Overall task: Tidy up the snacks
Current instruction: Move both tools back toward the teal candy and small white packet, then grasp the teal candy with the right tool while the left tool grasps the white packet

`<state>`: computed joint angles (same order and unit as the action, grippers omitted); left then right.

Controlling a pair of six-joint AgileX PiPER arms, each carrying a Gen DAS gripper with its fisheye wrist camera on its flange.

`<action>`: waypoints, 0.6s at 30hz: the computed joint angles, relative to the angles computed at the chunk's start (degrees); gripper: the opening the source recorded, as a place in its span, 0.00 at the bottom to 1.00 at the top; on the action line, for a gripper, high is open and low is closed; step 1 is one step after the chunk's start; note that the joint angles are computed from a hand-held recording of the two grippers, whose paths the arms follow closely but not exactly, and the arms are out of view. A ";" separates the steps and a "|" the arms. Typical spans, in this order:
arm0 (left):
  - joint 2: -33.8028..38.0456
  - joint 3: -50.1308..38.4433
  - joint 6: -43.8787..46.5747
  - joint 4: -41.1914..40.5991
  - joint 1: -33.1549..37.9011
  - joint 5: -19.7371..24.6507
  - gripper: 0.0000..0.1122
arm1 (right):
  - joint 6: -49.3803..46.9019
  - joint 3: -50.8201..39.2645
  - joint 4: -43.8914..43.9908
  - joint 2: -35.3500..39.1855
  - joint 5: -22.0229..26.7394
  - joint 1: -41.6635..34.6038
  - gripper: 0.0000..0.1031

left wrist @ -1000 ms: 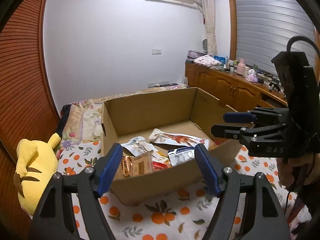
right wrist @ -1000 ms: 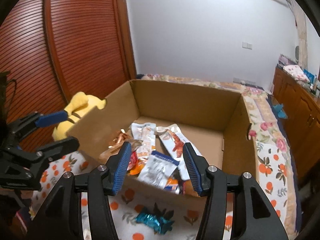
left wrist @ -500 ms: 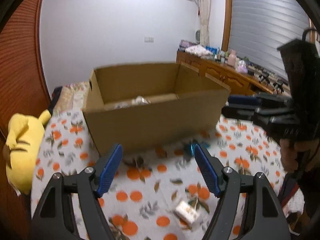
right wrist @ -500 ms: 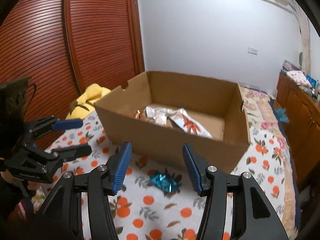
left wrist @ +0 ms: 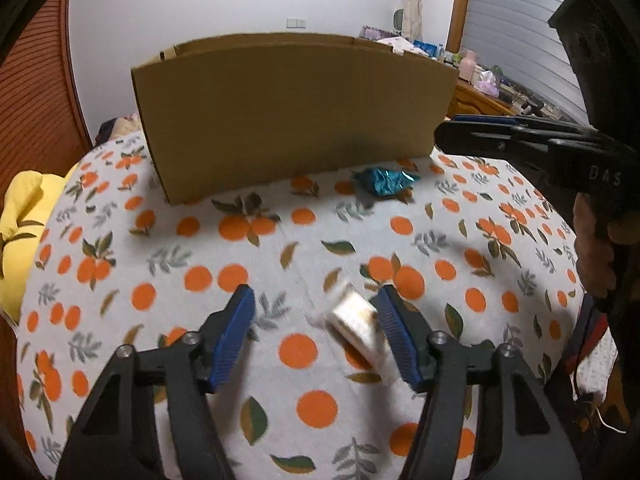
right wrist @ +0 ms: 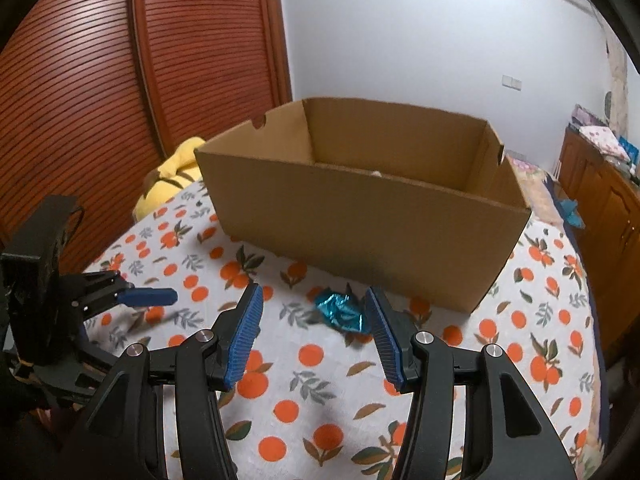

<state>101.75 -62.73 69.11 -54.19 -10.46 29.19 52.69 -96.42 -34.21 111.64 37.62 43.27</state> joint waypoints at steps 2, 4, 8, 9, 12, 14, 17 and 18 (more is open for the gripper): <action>-0.24 0.73 0.25 -0.47 -0.16 0.21 0.50 | 0.20 0.30 0.28 0.38 -0.17 0.04 0.53; -0.46 1.25 0.14 -0.54 -0.48 0.33 0.49 | 0.40 0.99 0.79 0.62 -0.87 -0.15 0.53; -0.82 2.30 0.13 -1.22 -1.06 0.99 0.48 | -0.06 1.29 1.74 1.40 -1.34 -0.62 0.53; -0.76 2.37 -0.03 -1.07 -1.32 0.89 0.48 | -0.43 1.12 2.08 1.66 -1.27 -0.73 0.53; -0.40 2.35 -1.29 0.06 -2.02 0.35 0.48 | -1.65 -0.16 3.05 2.90 -0.58 -1.05 0.53; -0.55 2.29 -2.58 1.60 -2.63 -0.50 0.49 | -2.23 -0.85 3.51 3.61 -0.04 -1.23 0.53; -0.71 2.56 -2.52 2.30 -2.89 -1.60 0.45 | -3.06 -1.14 4.37 4.17 -0.02 -1.59 0.53; -0.89 2.90 -2.23 2.34 -3.02 -2.29 0.40 | -3.20 -1.21 4.51 4.31 0.02 -1.66 0.53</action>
<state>100.86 -59.83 66.88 -51.86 -13.48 26.91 49.48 -97.63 -29.69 115.95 37.65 41.61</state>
